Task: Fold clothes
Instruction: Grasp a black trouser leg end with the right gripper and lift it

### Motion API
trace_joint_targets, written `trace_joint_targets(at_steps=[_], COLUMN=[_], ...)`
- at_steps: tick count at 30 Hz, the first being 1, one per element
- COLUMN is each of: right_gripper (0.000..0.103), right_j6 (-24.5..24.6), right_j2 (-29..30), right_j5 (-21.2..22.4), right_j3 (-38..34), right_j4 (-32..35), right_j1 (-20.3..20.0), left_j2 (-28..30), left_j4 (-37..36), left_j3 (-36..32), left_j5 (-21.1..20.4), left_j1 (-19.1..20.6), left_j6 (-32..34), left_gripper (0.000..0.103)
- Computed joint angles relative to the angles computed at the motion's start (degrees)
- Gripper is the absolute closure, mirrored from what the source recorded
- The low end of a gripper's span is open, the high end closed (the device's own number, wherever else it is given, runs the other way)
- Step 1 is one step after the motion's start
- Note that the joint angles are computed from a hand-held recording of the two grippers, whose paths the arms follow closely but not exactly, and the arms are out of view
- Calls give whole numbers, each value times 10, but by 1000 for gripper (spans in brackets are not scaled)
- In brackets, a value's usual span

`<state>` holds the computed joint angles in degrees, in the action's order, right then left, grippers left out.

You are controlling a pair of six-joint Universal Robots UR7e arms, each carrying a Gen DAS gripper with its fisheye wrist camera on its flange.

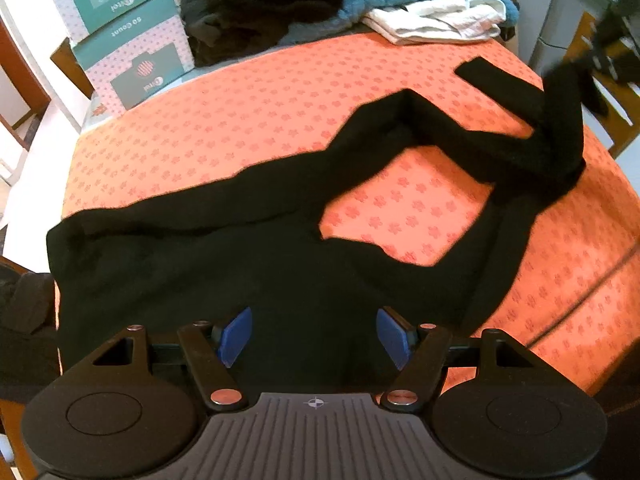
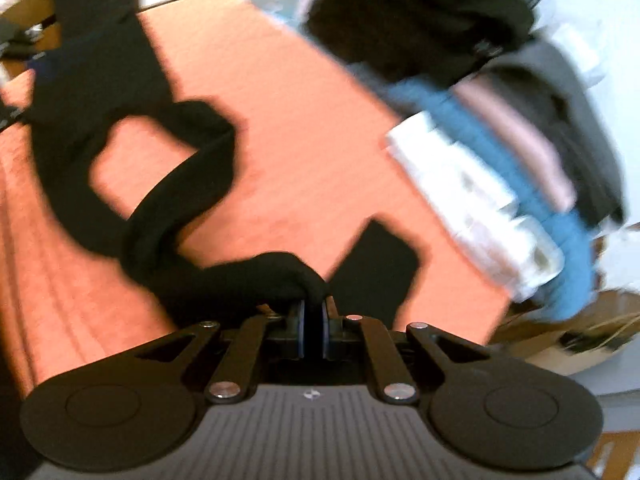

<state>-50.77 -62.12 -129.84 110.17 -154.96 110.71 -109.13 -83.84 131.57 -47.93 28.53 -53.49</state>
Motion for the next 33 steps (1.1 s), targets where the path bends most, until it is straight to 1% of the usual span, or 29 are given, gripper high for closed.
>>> trace_joint_targets(at_steps=[5, 9, 11, 14, 15, 17, 18, 19, 21, 23, 28, 33], right_gripper=[94, 94, 93, 89, 85, 75, 64, 58, 53, 53, 53, 53], right_j6=[-53, -31, 0, 44, 51, 33, 22, 15, 6, 2, 25, 33], right_j2=[86, 152, 174, 171, 168, 165, 161, 157, 145, 133, 98, 100], right_j5=[-50, -95, -108, -75, -68, -65, -61, -55, -40, -16, 76, 154], right_j3=[-123, -220, -262, -280, -276, -265, -258, -250, -234, -218, -175, -134], right_j4=[-42, -24, 22, 91, 97, 80, 71, 64, 55, 53, 92, 127], right_j1=[-18, -49, -65, -85, -87, -86, -85, -81, -71, -60, -31, -10], left_j2=[9, 15, 21, 31, 34, 40, 43, 47, 53, 57, 54, 45], left_j4=[5, 3, 1, -16, -26, -48, -59, -68, -83, -95, -109, -125], left_j3=[-14, -28, -35, -42, -42, -42, -42, -41, -39, -38, -37, -44], left_j5=[29, 52, 63, 75, 78, 80, 81, 82, 84, 87, 102, 103], left_j1=[22, 50, 64, 87, 94, 109, 116, 123, 134, 143, 168, 194], left_j6=[-1, -6, -6, 4, 9, 24, 33, 41, 59, 76, 106, 124], left_gripper=[32, 32, 32, 32, 32, 32, 32, 32, 32, 32, 32, 32])
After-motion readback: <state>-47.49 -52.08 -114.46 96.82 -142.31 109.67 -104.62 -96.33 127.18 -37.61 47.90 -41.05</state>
